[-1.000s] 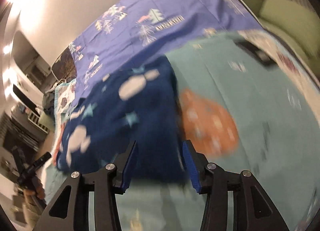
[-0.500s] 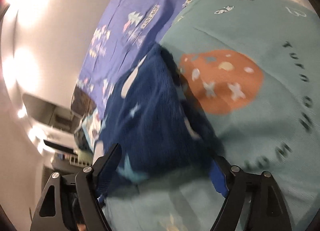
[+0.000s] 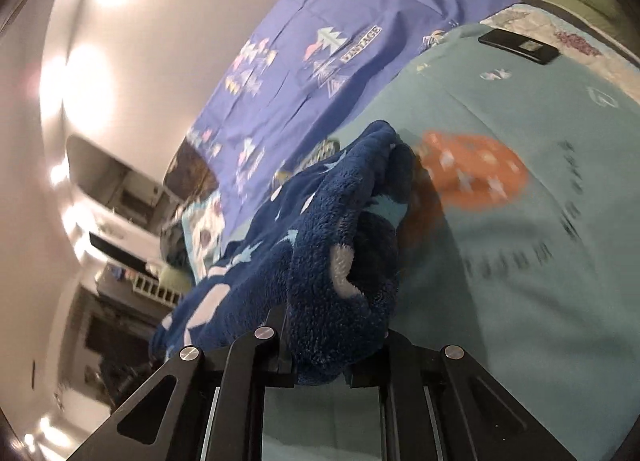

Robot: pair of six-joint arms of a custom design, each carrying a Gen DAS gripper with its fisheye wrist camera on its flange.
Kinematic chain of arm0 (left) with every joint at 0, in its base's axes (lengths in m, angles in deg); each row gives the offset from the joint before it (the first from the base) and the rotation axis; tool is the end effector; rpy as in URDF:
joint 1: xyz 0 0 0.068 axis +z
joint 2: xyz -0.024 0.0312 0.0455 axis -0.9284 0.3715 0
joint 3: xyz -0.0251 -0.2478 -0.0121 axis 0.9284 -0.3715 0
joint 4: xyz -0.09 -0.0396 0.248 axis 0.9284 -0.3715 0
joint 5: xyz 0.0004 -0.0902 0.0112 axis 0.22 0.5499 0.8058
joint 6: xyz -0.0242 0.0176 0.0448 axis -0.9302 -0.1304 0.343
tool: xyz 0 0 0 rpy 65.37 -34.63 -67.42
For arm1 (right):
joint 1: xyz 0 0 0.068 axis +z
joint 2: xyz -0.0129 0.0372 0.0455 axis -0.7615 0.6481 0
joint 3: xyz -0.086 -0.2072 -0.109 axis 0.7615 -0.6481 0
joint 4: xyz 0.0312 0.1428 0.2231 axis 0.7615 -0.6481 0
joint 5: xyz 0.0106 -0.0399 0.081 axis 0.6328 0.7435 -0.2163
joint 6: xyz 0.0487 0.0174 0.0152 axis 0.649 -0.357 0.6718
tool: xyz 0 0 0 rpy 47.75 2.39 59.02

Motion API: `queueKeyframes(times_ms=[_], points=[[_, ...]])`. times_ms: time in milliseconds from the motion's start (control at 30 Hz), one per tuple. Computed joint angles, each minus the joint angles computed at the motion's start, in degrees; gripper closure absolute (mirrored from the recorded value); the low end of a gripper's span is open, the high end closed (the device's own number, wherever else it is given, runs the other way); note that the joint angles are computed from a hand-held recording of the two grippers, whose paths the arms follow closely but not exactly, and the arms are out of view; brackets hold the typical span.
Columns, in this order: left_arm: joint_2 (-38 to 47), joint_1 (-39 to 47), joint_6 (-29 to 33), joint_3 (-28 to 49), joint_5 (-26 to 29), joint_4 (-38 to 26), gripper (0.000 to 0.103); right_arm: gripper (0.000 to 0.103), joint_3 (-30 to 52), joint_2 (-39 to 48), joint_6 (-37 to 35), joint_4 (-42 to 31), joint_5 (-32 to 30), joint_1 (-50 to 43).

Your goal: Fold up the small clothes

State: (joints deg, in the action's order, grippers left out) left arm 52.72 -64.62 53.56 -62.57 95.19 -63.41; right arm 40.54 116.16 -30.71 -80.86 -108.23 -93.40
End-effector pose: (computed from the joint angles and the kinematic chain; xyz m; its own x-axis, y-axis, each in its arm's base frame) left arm 0.2034 -0.0104 0.1962 -0.7385 -0.4283 -0.5208 0.1313 0.6662 -0.7341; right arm 0.2251 -0.1724 0.1945 -0.7378 0.5160 -0.4351 -0.0091 0.6369 0.7709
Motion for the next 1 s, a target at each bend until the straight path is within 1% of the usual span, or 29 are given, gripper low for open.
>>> queueKeyframes(times_ms=[67,100,133,167,200,233,267,300,333,367,400,433,467,500,533,567,600,667,700,733,767,833,867,933,1000], points=[[-11.1,1.19,3.19,-4.41,0.83,-11.01,0.08,0.09,-2.19,-1.34,-14.42,-12.44,0.78,-6.02],[-15.59,1.33,4.16,-6.18,0.44,-15.64,0.08,0.09,-3.84,-1.28,-22.62,-18.54,2.14,-9.95],[-20.55,1.31,4.94,-7.94,-0.02,-21.15,0.08,0.09,-5.41,-1.37,-27.41,-21.78,3.71,-12.62],[-24.12,1.72,5.74,-9.27,0.07,-25.4,0.08,0.089,-6.86,-1.95,-28.8,-22.64,4.78,-13.72],[-26.8,2.16,6.94,-10.45,-0.05,-29.36,0.08,0.088,-8.91,-1.75,-32.97,-24.49,7.22,-16.74],[-28.17,2.89,8.78,-11.47,-0.38,-32.14,0.079,0.087,-10.13,-2.08,-34.5,-24.25,9.08,-17.62],[-28.36,3.73,9.98,-11.88,-0.92,-33.63,0.078,0.081,-11.14,-2.8,-35.36,-23.07,11.53,-18.02],[-28.64,5.03,10.94,-12.07,-1.18,-35.28,0.074,0.07,-13.28,-6.32,-32.51,-18.53,15.85,-17.59],[-29.39,6.63,12.05,-11.94,-0.8,-37.34,0.072,0.066,-13.98,-8.44,-30.55,-16.44,17.74,-17.24],[-30.47,8.92,14.29,-11.56,0.04,-40.02,0.071,0.065,-13.92,-9.96,-29.56,-15.47,18.87,-17.18],[-31.77,10.09,15.67,-10.8,-0.46,-41.97,0.068,0.064,-13.07,-13.22,-27.41,-14.56,20.22,-16.27],[-34.13,10.06,17.07,-9.85,-2.87,-43.99,0.063,0.063,-12.55,-16.17,-25.03,-13.19,21.28,-15.24],[-36.26,9.27,17.29,-9.31,-5.55,-45.16,0.059,0.056,-12.72,-20.22,-21.59,-10.64,22.91,-14.05],[-39.51,7.87,17.17,-8.78,-10.17,-45.94,0.05,0.052,-13.04,-26.65,-15.31,-5.25,27.72,-11.01],[-39.96,7.87,17.7,-8.62,-11.81,-45.27,0.044,0.042,-12.97,-30.2,-10.48,-1.11,32.24,-7.22],[-39.78,8.43,18.29,-8.62,-12.0,-44.0,0.044,0.038,-12.18,-31.67,-8.46,0.36,35.07,-4.52],[-40.5,10.27,19.54,-8.77,-10.18,-44.25,0.044,0.038,-9.46,-31.25,-6.96,1.17,36.63,-0.66],[-36.82,13.21,21.37,-9.47,-5.36,-40.1,0.043,0.038,-4.83,-28.91,-4.62,0.11,35.99,5.95],[-34.32,11.91,20.42,-10.18,-4.41,-35.94,0.043,0.038,-0.48,-25.64,-3.16,-1.16,35.19,12.44],[-31.42,9.59,19.18,-10.83,-4.98,-31.52,0.043,0.038,1.87,-23.71,-2.19,-1.33,35.01,17.08],[-29.63,6.83,17.4,-11.33,-6.76,-28.47,0.044,0.038,3.87,-22.0,-1.63,-1.46,35.24,22.07],[-25.25,2.65,15.26,-12.09,-9.21,-23.07,0.044,0.038,10.25,-14.73,-1.38,-1.93,36.41,35.19],[-23.72,0.98,13.9,-12.45,-10.13,-20.69,0.045,0.038,14.05,-9.92,-0.67,-1.86,36.94,40.35],[-22.98,2.14,13.76,-13.35,-8.58,-18.95,0.05,0.038,22.82,0.39,2.02,-1.99,38.71,48.68],[-23.19,5.55,14.87,-13.5,-5.17,-19.47,0.052,0.038,31.55,9.97,4.18,-2.02,40.19,54.06]])
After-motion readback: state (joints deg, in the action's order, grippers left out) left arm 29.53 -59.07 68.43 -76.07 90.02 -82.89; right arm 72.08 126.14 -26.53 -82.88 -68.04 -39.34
